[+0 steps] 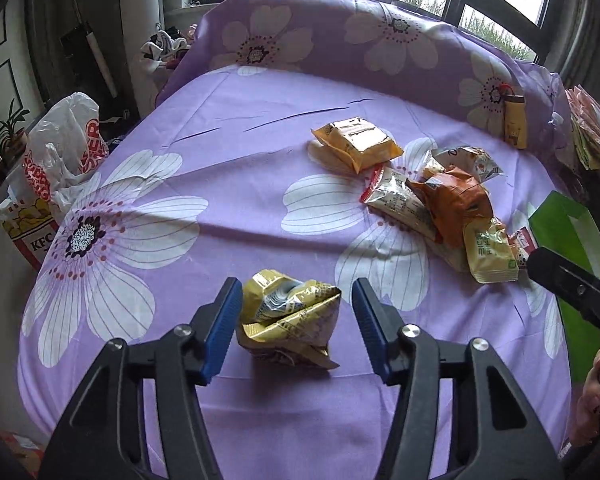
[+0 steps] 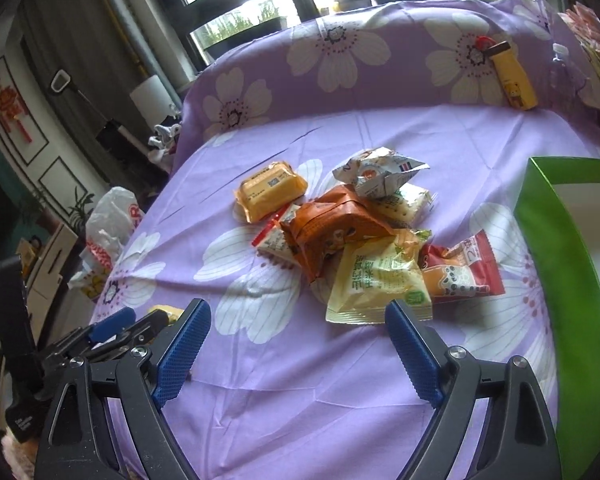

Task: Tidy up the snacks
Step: 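Close the right gripper on the crumpled yellow-gold bag and lift it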

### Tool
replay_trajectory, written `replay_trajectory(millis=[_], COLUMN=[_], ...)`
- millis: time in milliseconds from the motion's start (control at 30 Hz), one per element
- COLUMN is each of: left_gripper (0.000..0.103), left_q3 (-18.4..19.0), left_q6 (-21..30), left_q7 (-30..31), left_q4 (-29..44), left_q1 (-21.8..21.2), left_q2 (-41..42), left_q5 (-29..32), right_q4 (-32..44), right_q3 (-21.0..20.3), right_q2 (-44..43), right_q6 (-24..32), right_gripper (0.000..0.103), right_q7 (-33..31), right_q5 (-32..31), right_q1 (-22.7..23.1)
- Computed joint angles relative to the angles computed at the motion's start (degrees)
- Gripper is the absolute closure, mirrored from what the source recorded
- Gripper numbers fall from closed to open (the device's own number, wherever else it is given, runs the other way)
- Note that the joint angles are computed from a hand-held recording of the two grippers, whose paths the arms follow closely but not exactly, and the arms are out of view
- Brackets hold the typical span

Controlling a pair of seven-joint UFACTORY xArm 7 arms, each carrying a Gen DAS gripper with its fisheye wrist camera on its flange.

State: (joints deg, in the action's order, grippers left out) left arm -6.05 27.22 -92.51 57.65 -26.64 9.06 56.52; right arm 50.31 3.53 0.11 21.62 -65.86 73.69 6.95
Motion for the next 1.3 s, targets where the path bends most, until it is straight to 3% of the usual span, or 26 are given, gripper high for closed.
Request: replay_trajectory(millis=[133,567,733,800,1000,1200,1300], left_gripper=[0.047,0.047,0.046,0.046,0.044,0.048,0.055], left_q3=[-0.4,0.05,0.34,0.49,-1.72,4.23,4.34], left_q6=[2.3,-5.72,-11.71,-15.54,-24.66,-25.24,-25.45], left_q7=[1.44,-0.1,0.58,2.89,16.64,17.54,21.83], left_q4=[-0.22,-6.03,-8.46,-9.32,-11.8,-11.47,-11.19], left_q1=[-0.25,3.06,4.79,5.58,8.46,2.34,1.79], left_q2=[-0.1,-3.37,-3.36,-2.54,-0.06,0.42,1.17], left_q5=[-1.66,-4.37,-6.46,-9.63,-27.51,-27.49,-30.55], right_q4=[0.3,6.47,9.23,10.22,12.12,14.08,15.56], right_q3=[0.77,4.08,5.28,5.71,6.88,8.08,8.52], right_q2=[0.7,6.96,9.74,10.87,13.4,15.82,17.42], right_q6=[0.33,7.94,11.18,12.05,13.11,16.79,20.92], right_gripper=[0.013,0.019,0.024,0.027,0.032,0.037,0.045], right_q7=[5.14,15.31,19.06,20.57,24.11,24.67,23.9], right_q5=[-4.5,-12.11,-15.11,-16.58,-20.65,-21.6,-20.58], right_q1=[0.84,2.18,2.12,2.16,2.19,1.0,-0.09])
